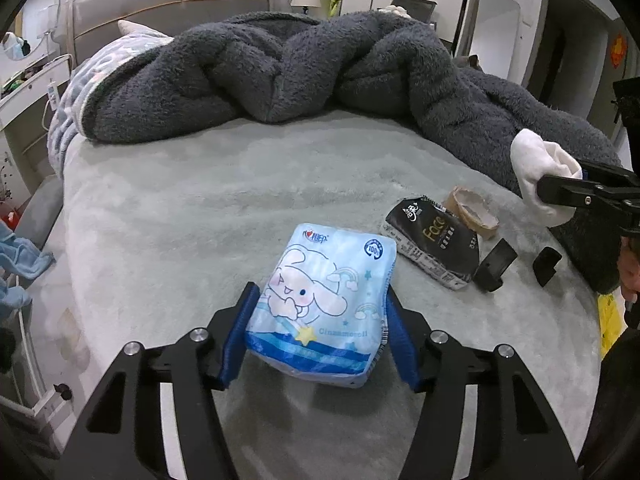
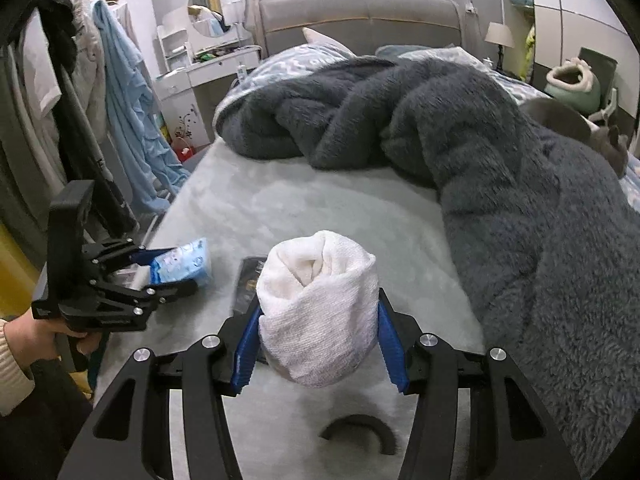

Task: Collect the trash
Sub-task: 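Carry the tissue pack over the teal bin with the left gripper while the right gripper holds the sock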

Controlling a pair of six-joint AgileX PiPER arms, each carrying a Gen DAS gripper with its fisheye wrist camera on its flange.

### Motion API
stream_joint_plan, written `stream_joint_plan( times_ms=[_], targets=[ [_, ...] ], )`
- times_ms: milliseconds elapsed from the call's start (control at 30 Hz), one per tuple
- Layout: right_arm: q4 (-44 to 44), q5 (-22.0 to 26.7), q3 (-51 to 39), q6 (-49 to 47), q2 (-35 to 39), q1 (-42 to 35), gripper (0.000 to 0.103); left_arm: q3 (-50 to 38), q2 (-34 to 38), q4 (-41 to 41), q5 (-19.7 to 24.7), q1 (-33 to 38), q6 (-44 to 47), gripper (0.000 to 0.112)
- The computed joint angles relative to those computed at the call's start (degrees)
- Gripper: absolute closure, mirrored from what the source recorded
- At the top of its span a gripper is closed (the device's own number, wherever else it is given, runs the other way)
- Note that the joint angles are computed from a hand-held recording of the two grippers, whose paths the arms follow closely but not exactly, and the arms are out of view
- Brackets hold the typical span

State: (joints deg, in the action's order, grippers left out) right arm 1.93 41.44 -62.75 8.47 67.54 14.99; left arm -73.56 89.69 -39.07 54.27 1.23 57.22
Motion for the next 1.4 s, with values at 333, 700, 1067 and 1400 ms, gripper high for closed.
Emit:
stream_joint_plan(
  times_ms=[333, 700, 1067, 1400],
  targets=[
    [-6.24, -0.3, -3.99, 7.87, 2.17, 10.13, 0.05, 1.0, -5.41, 0.29, 2.9, 6.22, -2.7, 0.049],
    [-10.88, 0.61, -6.46, 15.1, 4.48, 20.06, 0.05, 3.72, -12.47, 5.09, 3.28, 12.22, -8.14, 0.049],
    [-12.76, 1.34, -9.31, 18.69, 8.01, 25.27, 0.05, 5.27, -16.84, 5.45, 7.51, 20.98, -9.92, 0.049],
    [-13.0, 2.22, -16.08, 18.47, 15.22, 31.55, 0.05, 8.2, -17.48, 7.98, 8.02, 28.81, -10.2, 0.049]
  ],
)
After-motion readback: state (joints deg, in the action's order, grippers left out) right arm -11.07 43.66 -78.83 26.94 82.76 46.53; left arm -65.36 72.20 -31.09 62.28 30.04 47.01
